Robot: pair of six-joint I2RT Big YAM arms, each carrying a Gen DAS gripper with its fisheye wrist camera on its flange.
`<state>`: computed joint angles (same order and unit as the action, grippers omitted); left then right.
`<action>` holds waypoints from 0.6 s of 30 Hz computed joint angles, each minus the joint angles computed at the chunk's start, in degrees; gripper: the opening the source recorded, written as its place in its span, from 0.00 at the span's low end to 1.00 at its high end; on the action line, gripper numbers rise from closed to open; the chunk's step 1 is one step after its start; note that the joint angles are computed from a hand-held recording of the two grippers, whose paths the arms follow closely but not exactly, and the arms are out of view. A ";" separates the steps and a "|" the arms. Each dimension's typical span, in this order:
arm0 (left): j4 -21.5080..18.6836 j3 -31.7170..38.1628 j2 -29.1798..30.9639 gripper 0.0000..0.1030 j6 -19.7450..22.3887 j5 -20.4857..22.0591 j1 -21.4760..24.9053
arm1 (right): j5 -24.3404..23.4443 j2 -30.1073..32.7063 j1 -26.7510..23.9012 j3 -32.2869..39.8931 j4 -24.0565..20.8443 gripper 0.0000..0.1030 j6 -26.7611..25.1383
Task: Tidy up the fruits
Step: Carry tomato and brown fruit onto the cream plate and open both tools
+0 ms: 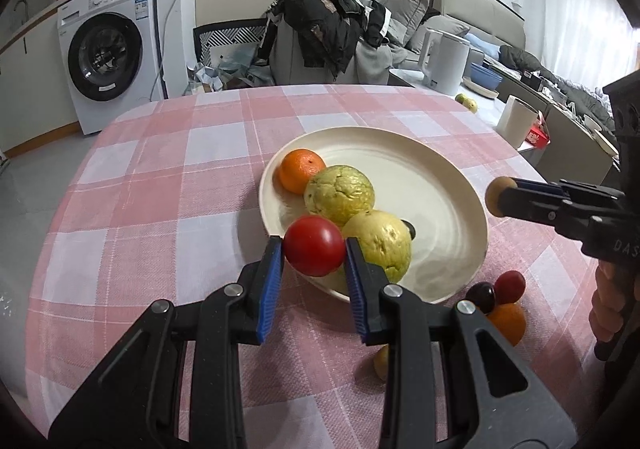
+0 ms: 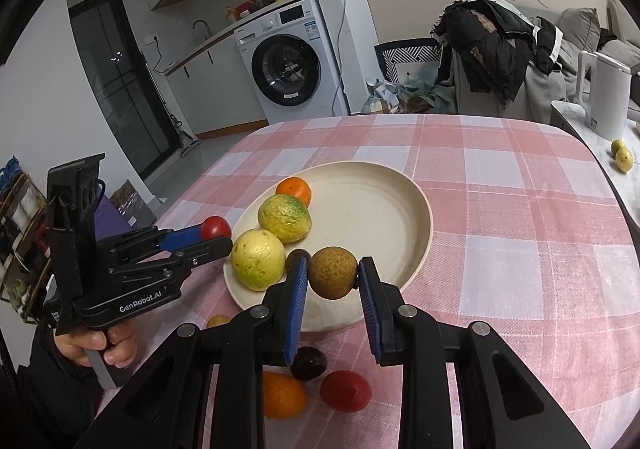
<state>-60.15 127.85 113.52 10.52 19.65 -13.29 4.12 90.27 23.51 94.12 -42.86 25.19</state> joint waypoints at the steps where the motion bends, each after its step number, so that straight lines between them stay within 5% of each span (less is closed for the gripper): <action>1: -0.59 0.60 0.46 0.27 -0.06 0.39 -0.04 | -0.16 0.12 -0.16 0.08 -0.02 0.26 0.08; 18: -4.23 6.32 4.78 0.27 1.12 -0.40 -2.23 | -0.20 2.66 -1.46 1.83 -0.28 0.27 0.60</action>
<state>-64.38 134.17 118.30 11.64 19.25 -15.53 3.93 92.93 22.04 95.95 -43.13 25.79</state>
